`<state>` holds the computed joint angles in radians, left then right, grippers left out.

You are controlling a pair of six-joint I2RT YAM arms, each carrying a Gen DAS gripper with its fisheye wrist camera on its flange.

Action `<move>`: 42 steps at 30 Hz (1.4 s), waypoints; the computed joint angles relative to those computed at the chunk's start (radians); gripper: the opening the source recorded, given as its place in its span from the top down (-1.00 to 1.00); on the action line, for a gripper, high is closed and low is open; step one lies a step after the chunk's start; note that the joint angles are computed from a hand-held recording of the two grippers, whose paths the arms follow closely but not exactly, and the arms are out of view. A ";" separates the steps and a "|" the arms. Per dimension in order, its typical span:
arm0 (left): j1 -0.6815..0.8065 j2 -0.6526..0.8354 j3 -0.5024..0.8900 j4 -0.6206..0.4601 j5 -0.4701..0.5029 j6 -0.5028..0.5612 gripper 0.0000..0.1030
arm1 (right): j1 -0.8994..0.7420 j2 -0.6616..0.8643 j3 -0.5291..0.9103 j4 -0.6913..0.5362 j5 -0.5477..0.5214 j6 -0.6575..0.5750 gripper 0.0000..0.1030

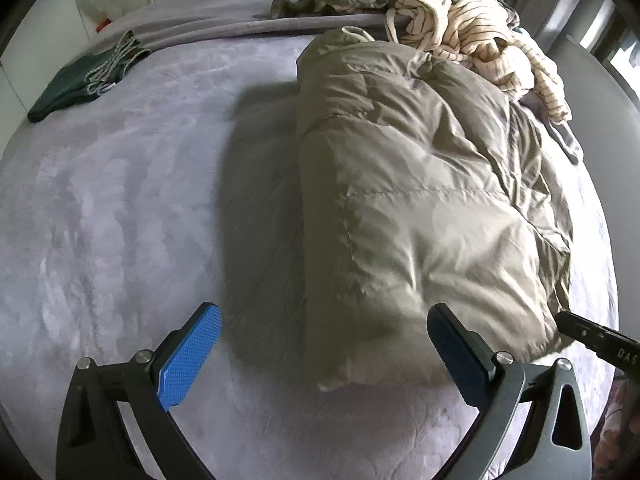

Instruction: Fold large clothes

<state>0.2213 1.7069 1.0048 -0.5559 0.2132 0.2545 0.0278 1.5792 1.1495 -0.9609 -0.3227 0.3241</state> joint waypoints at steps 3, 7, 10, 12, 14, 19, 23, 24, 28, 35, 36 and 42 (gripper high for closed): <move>0.022 -0.037 0.004 -0.051 0.019 0.032 -1.00 | 0.007 -0.058 -0.005 -0.037 0.013 0.033 0.59; 0.058 -0.091 0.005 -0.116 0.042 0.082 -1.00 | 0.062 -0.158 -0.023 -0.092 0.041 0.121 0.59; 0.092 -0.135 0.006 -0.176 0.061 0.131 -1.00 | 0.114 -0.230 -0.038 -0.136 0.057 0.189 0.59; 0.113 -0.177 -0.008 -0.199 0.072 0.163 -1.00 | 0.162 -0.264 -0.029 -0.162 0.080 0.240 0.59; 0.131 -0.226 -0.023 -0.213 0.075 0.193 -1.00 | 0.205 -0.292 -0.017 -0.180 0.099 0.284 0.59; 0.174 -0.340 -0.030 -0.277 0.068 0.222 -1.00 | 0.275 -0.316 0.055 -0.237 0.148 0.337 0.58; 0.194 -0.423 -0.031 -0.322 0.051 0.199 -1.00 | 0.297 -0.338 0.121 -0.284 0.207 0.321 0.10; 0.196 -0.444 -0.033 -0.331 0.045 0.192 -1.00 | 0.300 -0.343 0.137 -0.295 0.224 0.310 -0.08; 0.196 -0.528 -0.042 -0.366 0.026 0.169 -1.00 | 0.305 -0.368 0.192 -0.337 0.270 0.263 -0.16; 0.216 -0.620 -0.037 -0.408 0.028 0.150 -1.00 | 0.307 -0.395 0.239 -0.362 0.314 0.241 -0.42; 0.216 -0.629 -0.037 -0.412 0.028 0.152 -1.00 | 0.311 -0.395 0.247 -0.367 0.323 0.239 -0.43; 0.242 -0.650 -0.035 -0.433 0.035 0.173 -1.00 | 0.348 -0.400 0.265 -0.381 0.352 0.252 -0.57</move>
<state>0.4630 1.0564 0.9699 -0.9885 0.2485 0.4275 0.3760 1.1790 1.4147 -1.3418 0.0291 0.5756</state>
